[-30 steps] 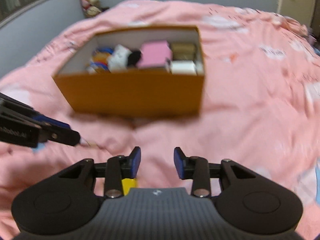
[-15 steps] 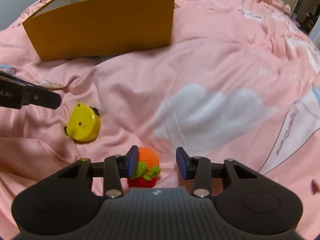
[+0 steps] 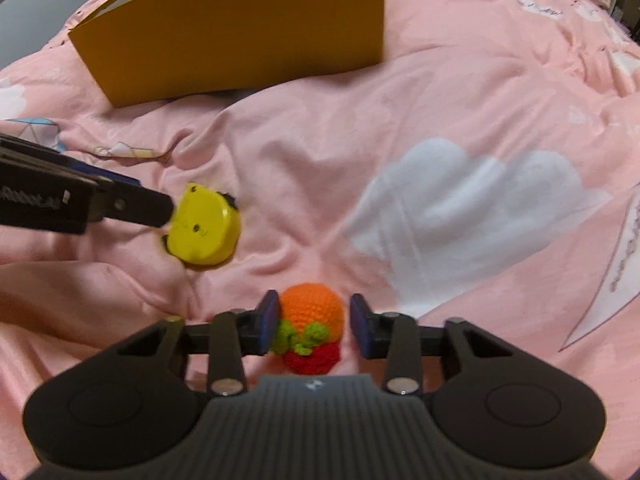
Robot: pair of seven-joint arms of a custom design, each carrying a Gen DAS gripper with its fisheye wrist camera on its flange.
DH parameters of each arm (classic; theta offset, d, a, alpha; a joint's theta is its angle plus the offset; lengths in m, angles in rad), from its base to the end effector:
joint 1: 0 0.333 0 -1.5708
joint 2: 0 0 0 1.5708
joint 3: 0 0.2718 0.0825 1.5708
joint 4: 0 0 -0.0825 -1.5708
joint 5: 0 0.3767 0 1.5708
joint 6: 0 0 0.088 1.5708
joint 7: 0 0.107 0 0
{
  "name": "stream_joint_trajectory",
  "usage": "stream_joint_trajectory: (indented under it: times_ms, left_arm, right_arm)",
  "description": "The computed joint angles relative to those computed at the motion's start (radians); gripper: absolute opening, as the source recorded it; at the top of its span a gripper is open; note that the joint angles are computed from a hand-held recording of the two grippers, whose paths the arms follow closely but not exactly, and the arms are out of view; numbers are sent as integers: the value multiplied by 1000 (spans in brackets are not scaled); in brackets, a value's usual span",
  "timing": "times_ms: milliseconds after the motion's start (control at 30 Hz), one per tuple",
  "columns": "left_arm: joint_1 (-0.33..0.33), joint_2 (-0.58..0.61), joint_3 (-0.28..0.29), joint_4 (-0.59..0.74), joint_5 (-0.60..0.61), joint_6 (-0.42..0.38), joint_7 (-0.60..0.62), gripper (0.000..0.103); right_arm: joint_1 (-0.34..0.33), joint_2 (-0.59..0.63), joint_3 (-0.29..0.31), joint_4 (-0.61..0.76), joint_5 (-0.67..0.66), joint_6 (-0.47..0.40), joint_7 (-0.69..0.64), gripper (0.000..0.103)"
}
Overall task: Organize objects
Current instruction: 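Grasp the yellow tape measure with the left gripper while the right gripper grasps the orange crocheted toy, then carry the tape measure and crocheted toy over the orange box with both grippers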
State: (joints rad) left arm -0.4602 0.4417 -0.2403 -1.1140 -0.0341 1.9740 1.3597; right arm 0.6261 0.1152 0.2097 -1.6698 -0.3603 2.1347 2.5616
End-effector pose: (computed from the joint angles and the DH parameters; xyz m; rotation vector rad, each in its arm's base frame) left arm 0.5495 -0.4136 0.5763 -1.6343 2.5709 -0.6956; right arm 0.4300 0.4447 0.5275 -1.9112 1.9521 -0.3680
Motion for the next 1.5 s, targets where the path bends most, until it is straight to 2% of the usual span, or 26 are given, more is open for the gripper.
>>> stream_joint_trajectory:
  times_ms: [133,200,467,533,833,1000,1200,1300,1500]
  left_arm:
    - [-22,40,8,52,30,-37,-10,63]
    - [-28,57,9,66,35,-40,-12,63]
    - [-43,128,16,133,29,-67,-33,63]
    - [-41,138,15,143,20,-79,-39,59]
    - [-33,68,12,37,24,-18,-26,57]
    - [-4,-30,3,-89,3,81,-19,57]
    - [28,-74,-6,-103,-33,138,-11,57]
    - [33,-72,-4,-71,-35,163,-19,57]
    - [34,-45,27,20,27,200,-61,57]
  right_arm:
    - [0,4,1,4,11,-1,-8,35]
    - [-3,10,2,8,36,-2,-24,40]
    - [-4,13,1,4,63,7,-39,42]
    - [-5,18,2,7,76,8,-49,42]
    - [0,27,0,20,68,-1,-68,42]
    - [10,31,-3,51,21,-41,-69,42]
    - [-1,37,-14,104,2,-27,-84,42]
    - [2,65,-21,174,-39,-30,-113,42]
    - [30,187,-56,408,-121,-39,-204,42]
